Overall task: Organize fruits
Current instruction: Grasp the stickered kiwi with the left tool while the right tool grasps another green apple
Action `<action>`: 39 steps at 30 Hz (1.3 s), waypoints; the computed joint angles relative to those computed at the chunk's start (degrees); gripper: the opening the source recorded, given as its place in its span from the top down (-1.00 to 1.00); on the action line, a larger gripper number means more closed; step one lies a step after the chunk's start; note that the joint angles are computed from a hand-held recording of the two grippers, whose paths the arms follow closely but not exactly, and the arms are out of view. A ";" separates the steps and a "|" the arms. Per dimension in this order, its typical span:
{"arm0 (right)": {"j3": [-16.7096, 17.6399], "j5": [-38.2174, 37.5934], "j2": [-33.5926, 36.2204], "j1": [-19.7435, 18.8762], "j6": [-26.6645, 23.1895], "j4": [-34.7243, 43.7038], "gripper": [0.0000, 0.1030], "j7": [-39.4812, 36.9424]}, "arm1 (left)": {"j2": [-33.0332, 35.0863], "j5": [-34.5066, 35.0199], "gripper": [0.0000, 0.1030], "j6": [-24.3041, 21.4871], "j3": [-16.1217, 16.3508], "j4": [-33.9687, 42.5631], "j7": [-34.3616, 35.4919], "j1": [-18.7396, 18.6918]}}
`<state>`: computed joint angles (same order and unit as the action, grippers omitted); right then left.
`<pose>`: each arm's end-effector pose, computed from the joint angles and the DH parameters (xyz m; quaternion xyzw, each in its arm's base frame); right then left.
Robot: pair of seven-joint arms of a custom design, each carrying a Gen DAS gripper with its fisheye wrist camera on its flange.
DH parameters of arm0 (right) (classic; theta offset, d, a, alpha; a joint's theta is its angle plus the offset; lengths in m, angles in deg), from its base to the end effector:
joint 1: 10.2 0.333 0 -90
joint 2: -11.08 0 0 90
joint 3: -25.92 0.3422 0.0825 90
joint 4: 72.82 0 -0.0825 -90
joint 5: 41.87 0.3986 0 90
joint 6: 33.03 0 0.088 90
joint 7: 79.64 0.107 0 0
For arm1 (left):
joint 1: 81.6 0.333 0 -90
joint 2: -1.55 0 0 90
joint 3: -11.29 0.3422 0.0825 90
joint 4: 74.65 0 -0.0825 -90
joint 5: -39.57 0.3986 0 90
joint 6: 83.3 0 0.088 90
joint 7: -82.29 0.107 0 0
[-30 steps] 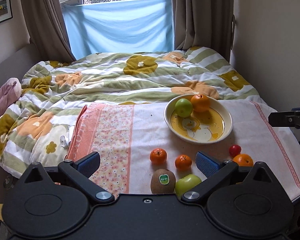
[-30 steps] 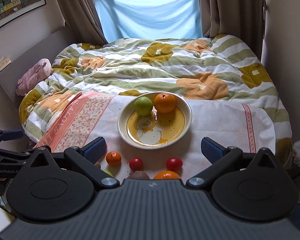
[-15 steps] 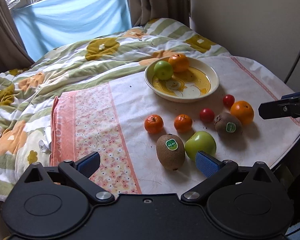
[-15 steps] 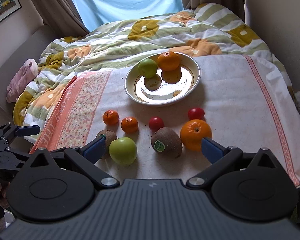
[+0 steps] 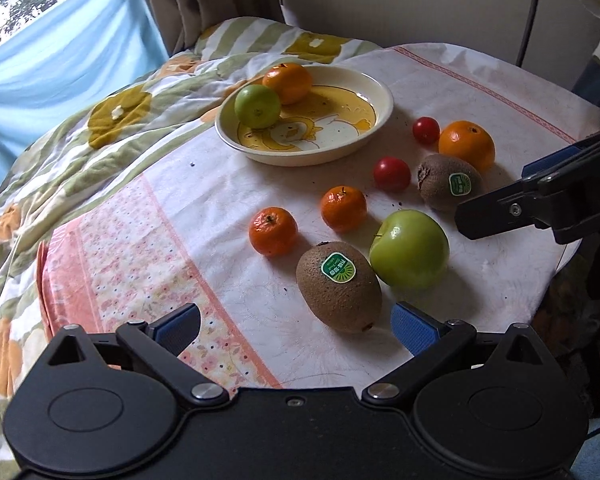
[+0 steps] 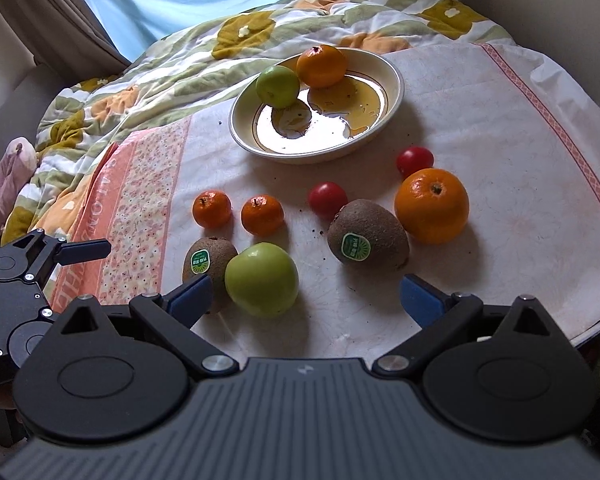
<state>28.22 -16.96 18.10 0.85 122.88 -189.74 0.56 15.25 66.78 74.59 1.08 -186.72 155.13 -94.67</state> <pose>0.6166 0.1296 0.4614 -0.6918 0.6553 -0.0811 0.2923 0.6030 -0.2717 0.4354 -0.4947 0.8149 -0.1957 0.2300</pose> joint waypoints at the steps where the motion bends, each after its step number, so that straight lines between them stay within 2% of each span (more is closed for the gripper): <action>1: -0.19 -1.13 0.43 0.35 0.21 0.19 -1.00 1.39 | 0.65 -1.01 -1.00 0.32 -0.54 0.38 1.78 0.54; 5: -0.05 -1.39 1.56 0.62 0.47 0.84 -1.00 3.52 | 3.29 -5.96 -0.99 1.41 -2.55 1.97 9.34 2.39; 13: -0.06 -2.93 2.86 1.05 0.08 1.57 -1.00 6.26 | 7.53 -11.72 -0.81 1.35 -4.27 5.52 18.65 3.66; 19: 0.16 -3.60 3.49 1.24 -0.10 2.07 -1.00 5.90 | 8.86 -14.75 -0.59 1.40 -5.13 6.50 23.15 4.09; 22: 0.34 -3.51 3.83 1.22 -0.54 2.58 -1.00 5.35 | 9.33 -16.74 -0.40 1.26 -5.91 6.97 24.86 4.61; 23: 0.38 -3.52 3.94 1.23 -0.67 2.72 -1.00 5.16 | 9.38 -17.21 -0.27 1.41 -5.89 7.06 24.92 4.56; 24: 0.36 -3.73 4.04 1.32 -0.72 2.82 -1.00 5.16 | 9.41 -17.55 -0.24 1.48 -5.82 7.13 24.94 4.50; 36: 0.60 -3.44 5.33 1.29 -1.85 4.00 -0.98 3.52 | 7.20 -20.72 -0.22 1.82 -5.37 4.41 23.50 4.78; 39: 0.93 -2.63 5.82 1.07 -2.21 4.54 -0.88 2.23 | 6.10 -20.47 -0.22 2.11 -4.67 2.98 21.57 4.48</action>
<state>29.15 -19.59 23.91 1.92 120.67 -185.20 2.79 21.35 46.31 76.70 -3.59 -183.75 176.70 -90.19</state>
